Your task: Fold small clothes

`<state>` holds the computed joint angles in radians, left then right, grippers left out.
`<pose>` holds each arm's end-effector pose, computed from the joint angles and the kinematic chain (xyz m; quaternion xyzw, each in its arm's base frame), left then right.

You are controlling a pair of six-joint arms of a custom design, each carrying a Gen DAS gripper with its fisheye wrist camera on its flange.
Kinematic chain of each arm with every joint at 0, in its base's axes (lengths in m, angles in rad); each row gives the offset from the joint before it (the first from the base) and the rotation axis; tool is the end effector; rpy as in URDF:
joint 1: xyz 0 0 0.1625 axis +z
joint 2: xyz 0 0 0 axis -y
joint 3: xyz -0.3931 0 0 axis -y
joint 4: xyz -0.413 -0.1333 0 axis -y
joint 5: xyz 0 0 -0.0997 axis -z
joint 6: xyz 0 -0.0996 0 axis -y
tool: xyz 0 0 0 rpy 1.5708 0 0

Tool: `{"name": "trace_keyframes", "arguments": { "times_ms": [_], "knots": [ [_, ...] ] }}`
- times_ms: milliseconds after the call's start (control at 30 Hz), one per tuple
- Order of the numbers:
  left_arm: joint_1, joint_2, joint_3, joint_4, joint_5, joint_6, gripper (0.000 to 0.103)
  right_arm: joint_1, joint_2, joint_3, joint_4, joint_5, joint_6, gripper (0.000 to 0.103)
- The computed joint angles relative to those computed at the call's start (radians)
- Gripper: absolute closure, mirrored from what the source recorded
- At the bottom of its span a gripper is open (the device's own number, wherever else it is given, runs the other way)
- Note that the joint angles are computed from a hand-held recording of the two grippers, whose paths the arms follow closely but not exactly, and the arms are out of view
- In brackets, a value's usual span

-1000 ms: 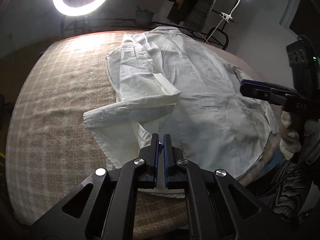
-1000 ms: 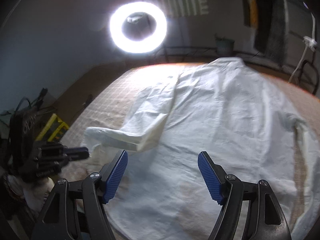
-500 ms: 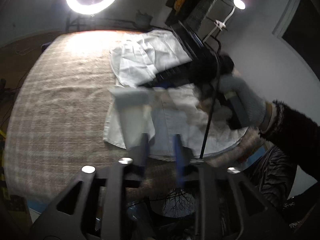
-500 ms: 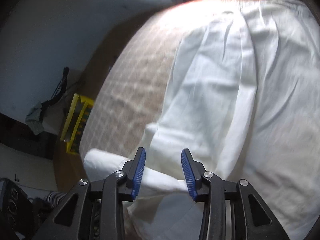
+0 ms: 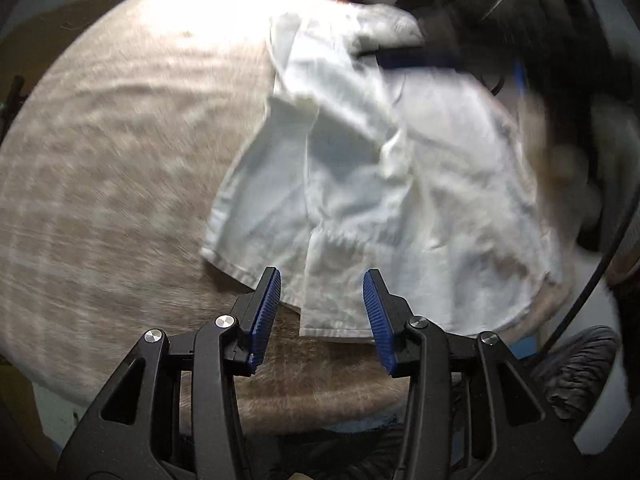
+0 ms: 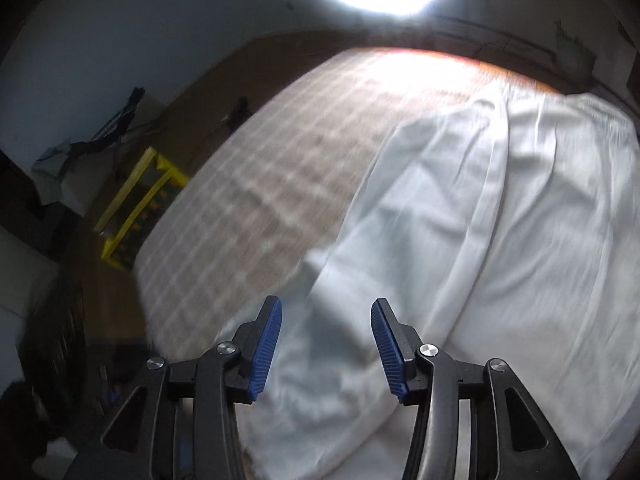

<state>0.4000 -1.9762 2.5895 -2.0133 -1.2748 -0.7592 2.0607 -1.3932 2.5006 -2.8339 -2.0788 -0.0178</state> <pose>-0.1806 -0.2526 0.1752 0.2137 0.9621 -0.0727 0.1530 0.2471 -0.2831 0.1095 0.2234 -0.9390 0.1318 0.2260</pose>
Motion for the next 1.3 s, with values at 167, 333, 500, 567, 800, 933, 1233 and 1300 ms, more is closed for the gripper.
{"name": "trace_keyframes", "arguments": {
  "times_ms": [167, 333, 500, 567, 800, 933, 1233, 1300],
  "knots": [
    [-0.003, -0.011, 0.029, -0.044, 0.025, -0.007, 0.070, -0.023, 0.197, -0.191, -0.005, -0.071, -0.003, 0.054],
    [0.025, -0.010, 0.033, -0.073, 0.009, 0.012, 0.096, -0.041, 0.355, -0.347, 0.024, -0.199, 0.052, 0.054],
    [0.027, -0.017, 0.035, -0.075, 0.005, 0.039, 0.101, -0.056, 0.472, -0.446, 0.119, -0.332, 0.078, 0.058],
    [0.025, -0.035, 0.037, -0.068, 0.001, 0.034, 0.102, -0.058, 0.498, -0.456, 0.125, -0.382, 0.068, 0.075],
    [0.001, -0.159, 0.034, 0.030, 0.046, -0.003, 0.103, -0.083, 0.392, -0.421, 0.040, -0.312, 0.029, 0.103],
    [-0.045, -0.163, 0.023, 0.125, 0.167, -0.069, 0.103, -0.108, 0.349, -0.413, 0.013, -0.262, 0.033, 0.103],
    [0.018, -0.134, -0.006, 0.178, 0.214, -0.052, 0.046, -0.144, 0.397, -0.397, -0.045, -0.241, 0.023, 0.103],
    [0.032, -0.125, 0.002, 0.149, 0.209, -0.041, 0.056, -0.147, 0.381, -0.394, -0.044, -0.217, 0.018, 0.103]
  ]
}}
